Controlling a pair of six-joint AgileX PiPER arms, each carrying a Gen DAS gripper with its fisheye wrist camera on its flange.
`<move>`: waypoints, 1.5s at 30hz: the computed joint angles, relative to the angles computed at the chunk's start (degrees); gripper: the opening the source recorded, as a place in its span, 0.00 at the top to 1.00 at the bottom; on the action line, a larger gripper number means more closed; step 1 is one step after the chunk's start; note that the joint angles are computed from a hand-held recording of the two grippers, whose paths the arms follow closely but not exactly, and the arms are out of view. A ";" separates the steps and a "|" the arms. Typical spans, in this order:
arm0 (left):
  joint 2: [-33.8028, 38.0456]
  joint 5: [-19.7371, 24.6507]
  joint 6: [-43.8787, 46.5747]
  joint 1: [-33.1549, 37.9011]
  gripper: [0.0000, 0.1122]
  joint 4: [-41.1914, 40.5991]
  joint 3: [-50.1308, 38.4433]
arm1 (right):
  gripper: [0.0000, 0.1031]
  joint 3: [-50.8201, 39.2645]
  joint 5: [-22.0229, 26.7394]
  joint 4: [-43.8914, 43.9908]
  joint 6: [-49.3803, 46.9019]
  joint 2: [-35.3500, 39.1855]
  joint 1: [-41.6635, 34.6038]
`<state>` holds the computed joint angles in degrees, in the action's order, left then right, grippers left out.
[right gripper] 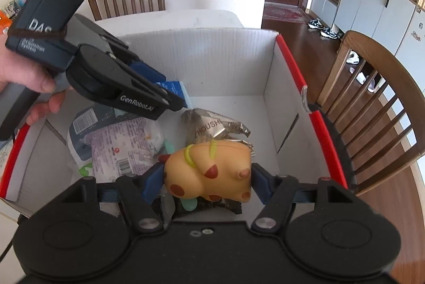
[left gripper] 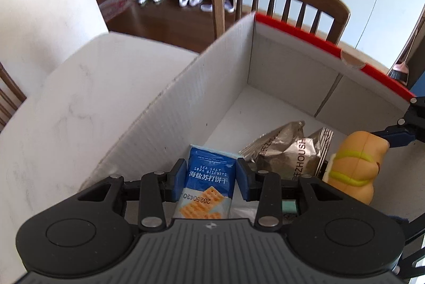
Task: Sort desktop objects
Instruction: 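Lower and open the right tool releasing the toy while the left tool releases the cracker packet, then move both tools out of the box back over the table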
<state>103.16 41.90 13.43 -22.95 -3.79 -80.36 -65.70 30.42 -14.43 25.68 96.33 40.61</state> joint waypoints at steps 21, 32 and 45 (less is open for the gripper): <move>-4.84 -1.62 -2.70 -0.46 0.37 1.94 4.46 | 0.18 1.87 -0.72 -8.58 6.37 -1.49 1.45; -10.37 -1.54 -5.46 -0.52 0.37 2.40 7.64 | 0.18 3.28 0.30 -11.55 9.12 -6.12 2.67; -20.43 -1.54 -6.70 -1.52 0.37 0.97 14.15 | 0.18 4.42 2.16 -11.76 11.10 -11.21 6.39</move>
<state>82.72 40.36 6.73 -24.47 -2.82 -66.21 -61.29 32.58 -26.19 36.78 85.12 46.99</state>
